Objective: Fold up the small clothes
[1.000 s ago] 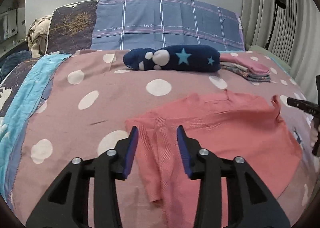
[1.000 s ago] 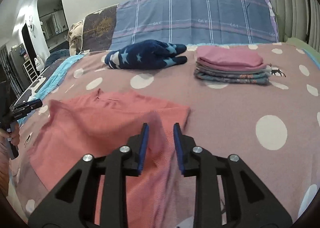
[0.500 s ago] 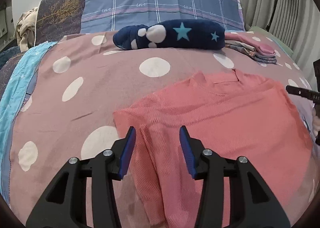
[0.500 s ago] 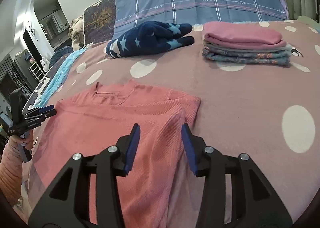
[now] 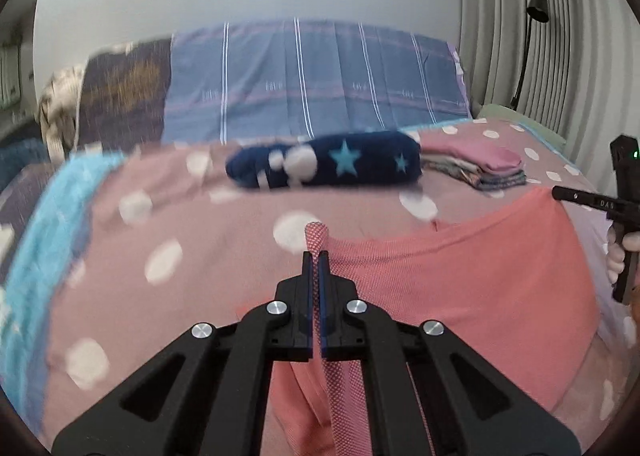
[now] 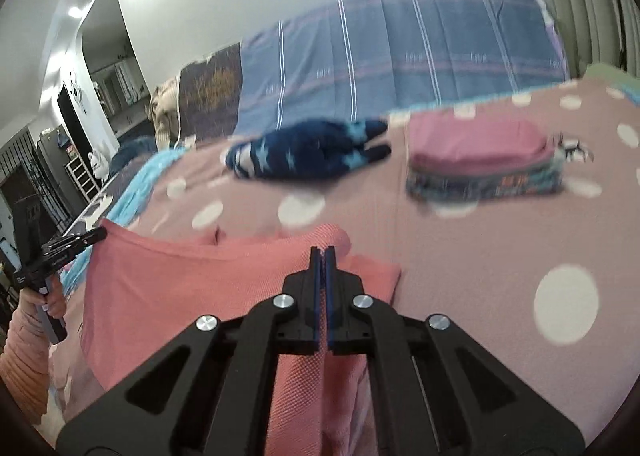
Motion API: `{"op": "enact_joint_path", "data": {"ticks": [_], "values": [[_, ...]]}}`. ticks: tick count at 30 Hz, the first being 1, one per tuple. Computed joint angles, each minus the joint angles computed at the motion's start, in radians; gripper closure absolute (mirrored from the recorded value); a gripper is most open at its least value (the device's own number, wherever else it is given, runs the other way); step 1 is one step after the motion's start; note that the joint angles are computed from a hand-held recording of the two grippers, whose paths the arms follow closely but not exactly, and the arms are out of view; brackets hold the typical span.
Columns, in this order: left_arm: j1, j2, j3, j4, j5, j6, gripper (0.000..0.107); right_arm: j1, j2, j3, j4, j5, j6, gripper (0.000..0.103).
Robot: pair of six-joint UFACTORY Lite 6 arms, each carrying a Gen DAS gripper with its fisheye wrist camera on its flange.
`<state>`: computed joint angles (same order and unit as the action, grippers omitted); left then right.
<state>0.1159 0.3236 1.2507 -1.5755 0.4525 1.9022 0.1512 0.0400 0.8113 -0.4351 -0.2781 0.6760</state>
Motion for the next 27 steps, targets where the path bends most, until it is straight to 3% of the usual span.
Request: {"op": "enact_joint_path", "data": {"ticks": [3, 5, 8, 11, 13, 14, 15, 19, 21, 27], "values": [[-0.041, 0.084, 0.129, 0.071, -0.086, -0.095, 0.105, -0.019, 0.122, 0.133, -0.030, 0.024, 0.036, 0.101], [-0.083, 0.202, 0.262, 0.255, -0.176, -0.294, 0.103, -0.025, 0.258, 0.262, -0.083, 0.070, 0.077, 0.101], [-0.116, 0.425, 0.452, 0.567, -0.203, -0.608, 0.102, -0.031, 0.473, 0.446, -0.370, 0.144, 0.369, 0.099], [-0.147, 0.554, 0.500, 0.811, -0.288, -0.823, 0.098, -0.036, 0.576, 0.505, -0.521, 0.192, 0.547, 0.095], [-0.144, 0.539, 0.456, 0.782, -0.319, -0.767, 0.084, -0.062, 0.512, 0.407, -0.421, 0.132, 0.460, 0.093], [-0.135, 0.491, 0.401, 0.705, -0.340, -0.683, 0.074, -0.067, 0.478, 0.361, -0.355, 0.114, 0.390, 0.091], [-0.119, 0.437, 0.349, 0.600, -0.333, -0.578, 0.072, -0.072, 0.401, 0.273, -0.264, 0.102, 0.288, 0.088], [0.001, 0.178, 0.092, 0.181, -0.173, -0.168, 0.059, -0.080, 0.136, -0.025, -0.185, 0.044, 0.183, 0.078], [0.107, 0.031, -0.097, 0.036, -0.022, -0.004, 0.059, -0.075, -0.037, -0.215, -0.179, 0.006, 0.193, 0.075], [0.323, -0.212, -0.471, 0.138, 0.197, 0.042, 0.059, -0.004, -0.422, -0.632, -0.147, -0.007, 0.294, 0.072]]}}
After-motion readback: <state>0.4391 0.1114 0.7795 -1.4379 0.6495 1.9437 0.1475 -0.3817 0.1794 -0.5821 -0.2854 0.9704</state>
